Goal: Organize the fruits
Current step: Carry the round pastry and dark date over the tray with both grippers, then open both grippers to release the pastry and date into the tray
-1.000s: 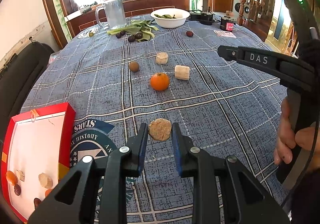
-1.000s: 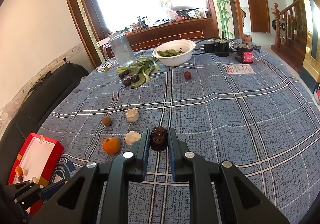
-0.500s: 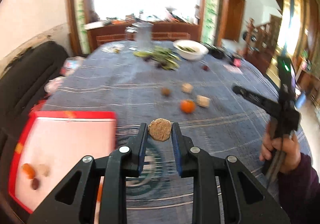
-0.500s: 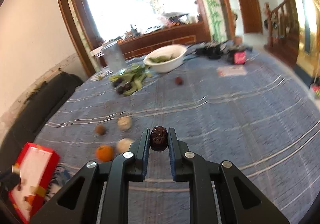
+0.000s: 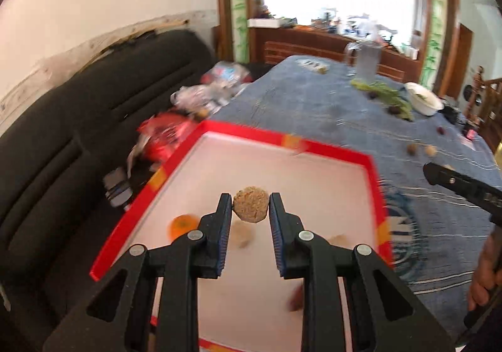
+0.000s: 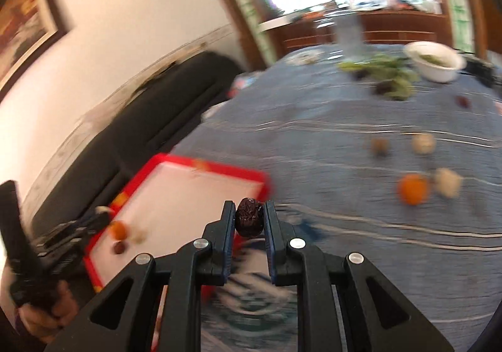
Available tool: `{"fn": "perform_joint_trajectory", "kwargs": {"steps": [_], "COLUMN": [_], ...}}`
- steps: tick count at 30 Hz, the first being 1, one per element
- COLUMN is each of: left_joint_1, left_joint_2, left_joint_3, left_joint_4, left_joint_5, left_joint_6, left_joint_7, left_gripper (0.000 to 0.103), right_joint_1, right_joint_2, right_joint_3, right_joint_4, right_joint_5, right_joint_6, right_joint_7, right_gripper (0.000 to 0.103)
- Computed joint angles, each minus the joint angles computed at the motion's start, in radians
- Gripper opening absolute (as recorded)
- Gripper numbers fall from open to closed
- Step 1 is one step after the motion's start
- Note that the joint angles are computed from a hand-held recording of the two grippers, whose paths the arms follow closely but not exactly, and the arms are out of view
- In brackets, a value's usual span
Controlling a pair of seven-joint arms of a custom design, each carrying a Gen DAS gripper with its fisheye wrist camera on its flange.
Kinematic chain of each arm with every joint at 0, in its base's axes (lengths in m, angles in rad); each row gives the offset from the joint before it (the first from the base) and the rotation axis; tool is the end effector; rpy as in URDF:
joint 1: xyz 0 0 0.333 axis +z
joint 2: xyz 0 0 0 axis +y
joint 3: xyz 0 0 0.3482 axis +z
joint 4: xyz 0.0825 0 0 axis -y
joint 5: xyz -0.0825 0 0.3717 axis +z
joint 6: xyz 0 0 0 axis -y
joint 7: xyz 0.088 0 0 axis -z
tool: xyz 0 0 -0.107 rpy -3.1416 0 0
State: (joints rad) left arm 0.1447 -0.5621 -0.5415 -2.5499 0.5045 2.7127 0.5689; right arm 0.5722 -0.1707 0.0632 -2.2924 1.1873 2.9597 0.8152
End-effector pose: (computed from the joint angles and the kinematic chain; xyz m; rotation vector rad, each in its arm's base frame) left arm 0.3623 -0.2011 0.5310 -1.8324 1.5264 -0.6450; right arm 0.4372 0.2470 0.5244 -1.7594 1.2960 -0.1164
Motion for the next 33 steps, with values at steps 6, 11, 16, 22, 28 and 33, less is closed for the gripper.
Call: {"fn": "perform_joint_trajectory", "kwargs": {"steps": [6,11,16,22,28,33], "left_joint_1": [0.011,0.018,0.036,0.013,-0.01,-0.032], "left_joint_2": [-0.001,0.015,0.004,0.001,-0.008,0.01], "left_joint_3": [0.018,0.016,-0.009,0.0,0.007,0.003], "left_joint_4": [-0.036,-0.037,-0.037,-0.04,-0.039,-0.016], "left_joint_5": [0.011,0.03,0.081,0.104,0.112,0.112], "left_joint_6": [0.0,-0.011,-0.033,-0.052,-0.082,-0.098], "left_joint_7": [0.02,0.026,-0.001,-0.011,-0.03,-0.04], "left_gripper": [0.026,0.026,0.026,0.054,0.065,0.072], "right_joint_1": [0.026,0.03,0.031,0.033,0.051,0.056], "right_joint_2": [0.051,0.085,0.1,0.09,0.04,-0.012], "right_joint_3": [0.052,0.083,0.098,0.104,0.085,0.041], "right_joint_4": [0.033,0.041,0.045,0.038,0.007,-0.035], "right_joint_5": [-0.074,-0.167,-0.181,-0.188,-0.068,0.003], "right_joint_6": [-0.039,-0.063,-0.093,-0.108,-0.066,-0.024], "right_joint_7": [0.031,0.08,0.076,0.076,-0.043,-0.091], "right_gripper": [0.016,0.017,0.017,0.038,0.044,0.049]}}
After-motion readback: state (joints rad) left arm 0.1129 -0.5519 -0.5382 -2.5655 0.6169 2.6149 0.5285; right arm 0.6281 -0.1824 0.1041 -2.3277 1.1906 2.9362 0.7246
